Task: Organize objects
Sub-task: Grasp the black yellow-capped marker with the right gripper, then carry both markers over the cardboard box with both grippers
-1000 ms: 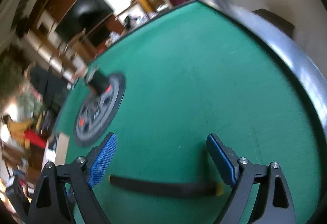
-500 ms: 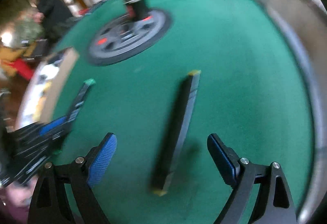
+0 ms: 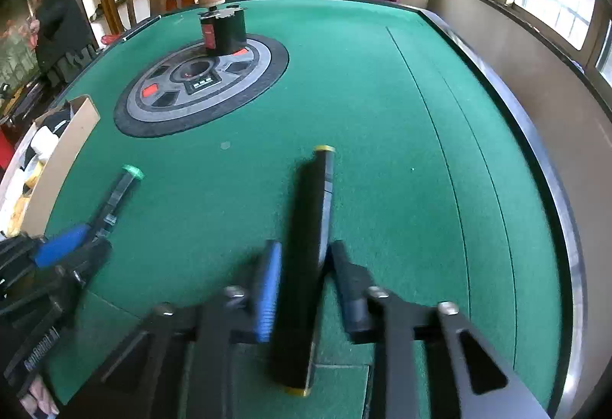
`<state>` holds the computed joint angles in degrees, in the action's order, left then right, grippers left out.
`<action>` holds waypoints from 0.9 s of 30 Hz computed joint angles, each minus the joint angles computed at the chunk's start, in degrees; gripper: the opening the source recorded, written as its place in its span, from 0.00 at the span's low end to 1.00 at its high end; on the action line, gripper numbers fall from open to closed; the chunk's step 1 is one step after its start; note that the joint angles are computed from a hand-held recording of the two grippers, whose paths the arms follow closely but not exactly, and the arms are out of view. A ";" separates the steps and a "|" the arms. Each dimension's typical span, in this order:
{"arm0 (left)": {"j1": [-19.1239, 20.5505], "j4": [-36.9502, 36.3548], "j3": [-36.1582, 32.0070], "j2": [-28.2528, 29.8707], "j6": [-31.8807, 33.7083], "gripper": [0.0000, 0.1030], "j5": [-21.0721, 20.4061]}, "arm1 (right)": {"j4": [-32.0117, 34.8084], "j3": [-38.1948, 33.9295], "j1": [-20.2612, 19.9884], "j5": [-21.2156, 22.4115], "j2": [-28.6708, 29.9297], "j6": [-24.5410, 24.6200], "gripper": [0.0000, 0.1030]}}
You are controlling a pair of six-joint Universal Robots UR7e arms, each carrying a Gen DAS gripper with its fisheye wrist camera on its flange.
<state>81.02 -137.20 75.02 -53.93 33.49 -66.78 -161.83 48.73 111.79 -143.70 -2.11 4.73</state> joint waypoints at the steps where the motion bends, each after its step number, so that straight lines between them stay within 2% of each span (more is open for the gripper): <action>1: 0.03 -0.60 0.33 -0.25 0.09 0.14 -0.18 | -0.59 0.06 -0.06 0.24 0.09 -0.13 0.17; 3: 0.05 -1.22 0.88 -0.97 -0.25 0.14 -1.12 | -3.39 2.57 -0.26 2.00 -1.06 -0.23 0.17; 8: -0.35 -3.28 2.76 -2.91 0.03 0.14 -1.47 | -7.83 3.23 -0.08 4.45 -0.67 -0.88 0.16; 11: -0.41 -2.87 3.41 -3.86 -0.72 0.14 -1.14 | -10.72 5.71 -0.22 7.69 -2.14 -0.18 0.17; 17: -1.08 -5.55 6.18 -6.57 0.08 0.14 -0.68 | -14.67 6.67 1.36 9.96 -2.77 -1.89 0.17; 22: -1.73 -8.16 8.03 -8.61 1.11 0.14 -0.21 | -15.16 4.21 2.76 12.10 -1.62 -4.23 0.17; 27: -1.77 -9.78 8.61 -10.04 1.54 0.14 -0.07 | -12.75 0.51 4.11 13.93 -0.02 -5.30 0.17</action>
<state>79.25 -146.99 83.63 -63.97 35.04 -66.85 -174.58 49.24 115.91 -129.77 -2.13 -0.57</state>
